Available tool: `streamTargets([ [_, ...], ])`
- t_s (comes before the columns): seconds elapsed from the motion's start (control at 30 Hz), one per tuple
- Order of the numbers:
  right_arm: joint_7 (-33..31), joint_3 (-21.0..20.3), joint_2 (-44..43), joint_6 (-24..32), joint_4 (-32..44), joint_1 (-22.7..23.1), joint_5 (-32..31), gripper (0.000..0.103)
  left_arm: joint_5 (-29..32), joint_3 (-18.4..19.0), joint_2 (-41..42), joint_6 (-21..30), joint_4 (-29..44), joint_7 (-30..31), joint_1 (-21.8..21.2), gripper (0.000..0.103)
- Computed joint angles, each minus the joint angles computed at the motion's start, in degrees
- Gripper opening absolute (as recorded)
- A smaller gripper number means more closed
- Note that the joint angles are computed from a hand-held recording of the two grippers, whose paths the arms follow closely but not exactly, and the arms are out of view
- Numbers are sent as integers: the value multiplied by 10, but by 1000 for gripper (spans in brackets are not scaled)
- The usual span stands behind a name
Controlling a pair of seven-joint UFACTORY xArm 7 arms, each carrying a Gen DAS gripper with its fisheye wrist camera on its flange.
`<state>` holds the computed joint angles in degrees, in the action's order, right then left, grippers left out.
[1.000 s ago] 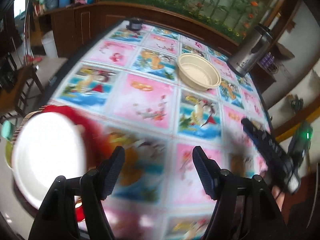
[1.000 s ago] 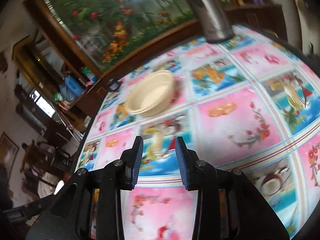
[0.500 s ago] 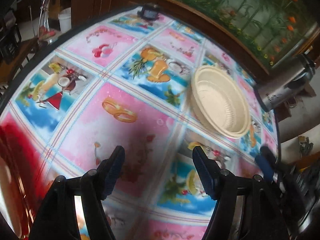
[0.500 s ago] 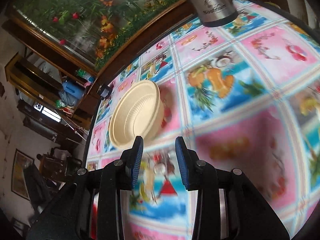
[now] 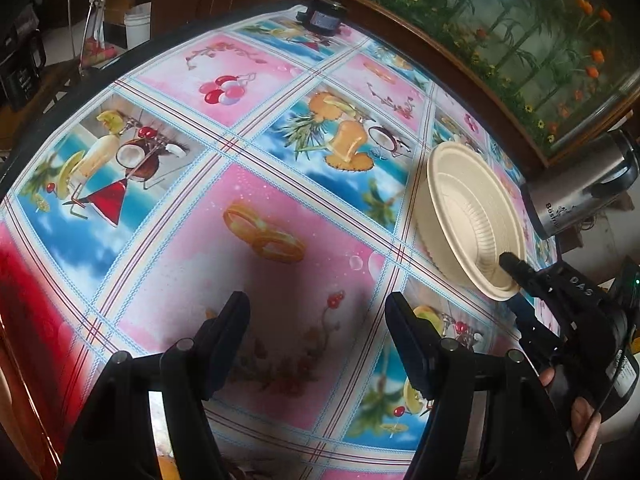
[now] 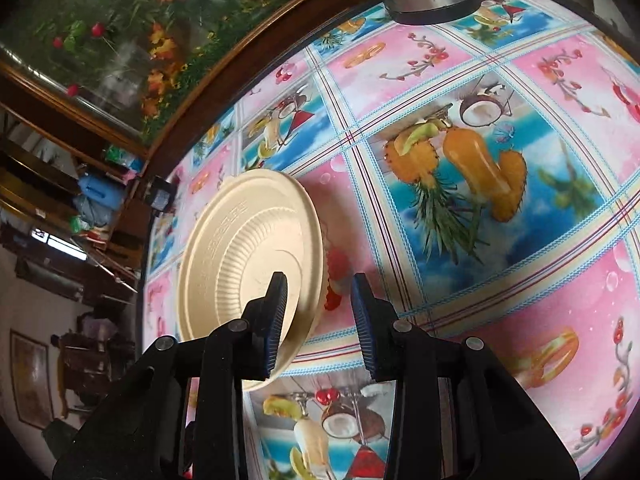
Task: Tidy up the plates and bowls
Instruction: 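Reach to the beige pulp plate and grasp its rim with the right tool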
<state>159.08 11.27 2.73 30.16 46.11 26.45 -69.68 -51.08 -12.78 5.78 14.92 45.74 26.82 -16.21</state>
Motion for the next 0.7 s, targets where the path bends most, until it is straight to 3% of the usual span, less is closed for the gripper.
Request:
streamTargets([
  [0.07, -43, 4, 6, 22, 10, 5, 38, 11, -2, 0, -3, -1, -1, 1, 1, 70],
  [0.13, -72, 7, 1, 35, 9, 10, 71, 11, 13, 4, -9, -1, -3, -10, -1, 70],
  [0.23, -51, 7, -23, -3, -19, 8, 55, 11, 7, 7, -28, 11, -6, -1, -2, 70],
  [0.3, -79, 19, -46, -1, -36, 10, 85, 11, 12, 11, -45, 13, -12, 0, -8, 70],
  [0.4, -140, 39, -76, -5, -63, 15, 139, 11, 65, 20, -58, 37, -11, -27, -20, 75],
  [0.47, -166, 50, -93, -42, -87, 13, 151, 11, 96, 23, -52, 58, -4, -48, -26, 75],
  [0.57, -104, 76, -116, -86, -116, -7, 82, 14, 124, 24, -36, 101, 10, -71, -28, 75],
  [0.67, -13, 102, -151, -76, -146, -25, 18, 40, 123, 20, -32, 123, 15, -81, -29, 75],
  [0.7, 7, 106, -158, -77, -152, -30, 4, 40, 123, 19, -32, 127, 16, -84, -30, 75],
])
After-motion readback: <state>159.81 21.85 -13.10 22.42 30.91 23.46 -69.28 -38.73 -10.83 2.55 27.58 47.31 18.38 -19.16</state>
